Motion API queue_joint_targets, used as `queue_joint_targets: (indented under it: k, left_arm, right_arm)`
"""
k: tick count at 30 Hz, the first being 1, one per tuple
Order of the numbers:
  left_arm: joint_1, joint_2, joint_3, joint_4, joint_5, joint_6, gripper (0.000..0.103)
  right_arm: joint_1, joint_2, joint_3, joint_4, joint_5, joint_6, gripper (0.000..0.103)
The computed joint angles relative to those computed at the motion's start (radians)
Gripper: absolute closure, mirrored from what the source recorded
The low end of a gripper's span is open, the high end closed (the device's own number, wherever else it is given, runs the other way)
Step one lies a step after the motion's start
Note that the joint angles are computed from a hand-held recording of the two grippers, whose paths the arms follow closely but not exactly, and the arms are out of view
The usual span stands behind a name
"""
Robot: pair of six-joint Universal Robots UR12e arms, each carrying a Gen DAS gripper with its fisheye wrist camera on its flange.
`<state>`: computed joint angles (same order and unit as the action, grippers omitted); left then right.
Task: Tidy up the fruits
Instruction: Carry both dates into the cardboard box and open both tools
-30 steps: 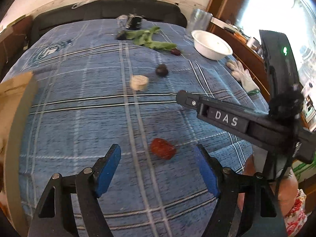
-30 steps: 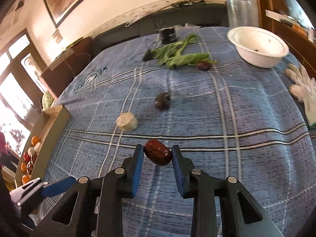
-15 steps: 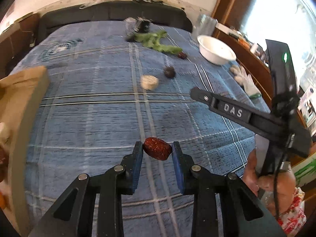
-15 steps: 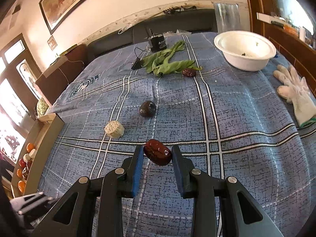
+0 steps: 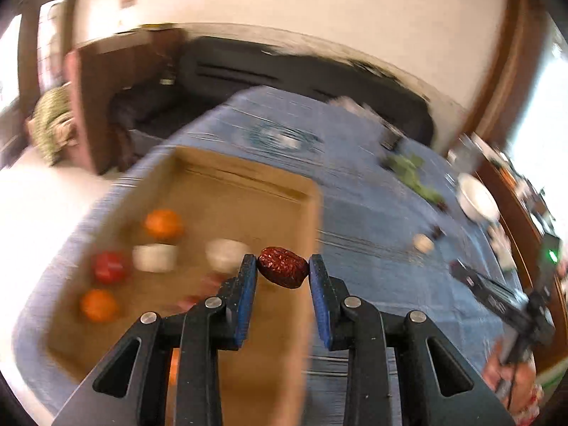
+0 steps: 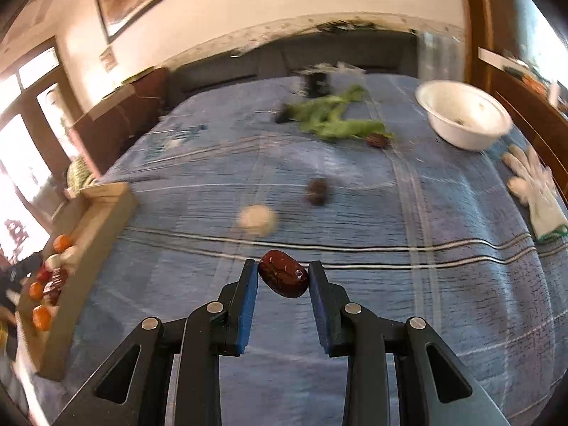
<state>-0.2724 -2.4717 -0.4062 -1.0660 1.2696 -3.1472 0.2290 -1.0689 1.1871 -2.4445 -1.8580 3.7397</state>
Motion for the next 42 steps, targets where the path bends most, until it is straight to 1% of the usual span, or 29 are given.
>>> queue_joint_targets:
  k: [2, 5, 6, 9, 10, 14, 19, 24, 25, 27, 29, 32, 33, 34, 36, 38, 40, 42]
  left_arm:
    - [0.02, 0.01, -0.02, 0.022, 0.015, -0.04, 0.074]
    - [0.037, 0.019, -0.042, 0.019, 0.026, -0.072, 0.074]
    - [0.04, 0.023, -0.054, 0.016, 0.031, -0.074, 0.074]
    - [0.048, 0.014, -0.047, -0.018, 0.055, -0.074, 0.074]
    - [0.051, 0.027, -0.074, -0.012, 0.061, -0.072, 0.074]
    - [0.06, 0.021, -0.076, -0.045, 0.066, -0.064, 0.074]
    - [0.065, 0.005, -0.06, -0.07, 0.065, -0.055, 0.074]
    - [0.063, -0.001, -0.053, -0.056, 0.075, -0.046, 0.074]
    - [0.063, -0.003, -0.049, -0.054, 0.077, -0.048, 0.074]
    - [0.063, -0.005, -0.043, -0.045, 0.082, -0.048, 0.074]
    - [0.065, -0.006, -0.039, -0.044, 0.076, -0.051, 0.074]
    - [0.066, -0.003, -0.041, -0.036, 0.085, -0.055, 0.07]
    - [0.065, -0.001, -0.045, -0.03, 0.097, -0.056, 0.067]
    - [0.065, 0.001, -0.046, -0.026, 0.104, -0.056, 0.062]
    - [0.065, 0.008, -0.056, -0.009, 0.116, -0.06, 0.057]
    - [0.063, 0.014, -0.064, 0.005, 0.13, -0.061, 0.056]
    - [0.061, 0.017, -0.067, 0.014, 0.145, -0.06, 0.053]
    - [0.056, 0.024, -0.077, 0.029, 0.165, -0.052, 0.053]
  right_arm:
    - [0.013, 0.023, -0.045, 0.003, 0.026, -0.033, 0.071]
    - [0.029, 0.069, -0.13, 0.019, 0.092, -0.075, 0.071]
    - [0.033, 0.087, -0.161, 0.029, 0.116, -0.086, 0.071]
    - [0.047, 0.152, -0.275, 0.075, 0.187, -0.118, 0.071]
    - [0.05, 0.171, -0.308, 0.092, 0.203, -0.124, 0.07]
    - [0.069, 0.264, -0.469, 0.185, 0.231, -0.162, 0.07]
    - [0.086, 0.381, -0.677, 0.323, 0.223, -0.205, 0.07]
    - [0.105, 0.496, -0.884, 0.472, 0.15, -0.254, 0.07]
    - [0.107, 0.514, -0.916, 0.491, 0.14, -0.258, 0.07]
    - [0.11, 0.537, -0.953, 0.51, 0.133, -0.263, 0.07]
    - [0.115, 0.553, -0.983, 0.523, 0.108, -0.273, 0.07]
    - [0.119, 0.595, -1.064, 0.564, 0.1, -0.296, 0.07]
    - [0.12, 0.605, -1.085, 0.577, 0.1, -0.301, 0.07]
    - [0.12, 0.601, -1.076, 0.572, 0.1, -0.304, 0.07]
    - [0.12, 0.584, -1.044, 0.551, 0.103, -0.306, 0.07]
    - [0.122, 0.56, -0.999, 0.521, 0.099, -0.303, 0.069]
    - [0.121, 0.522, -0.926, 0.472, 0.099, -0.293, 0.062]
    - [0.119, 0.487, -0.861, 0.43, 0.1, -0.277, 0.058]
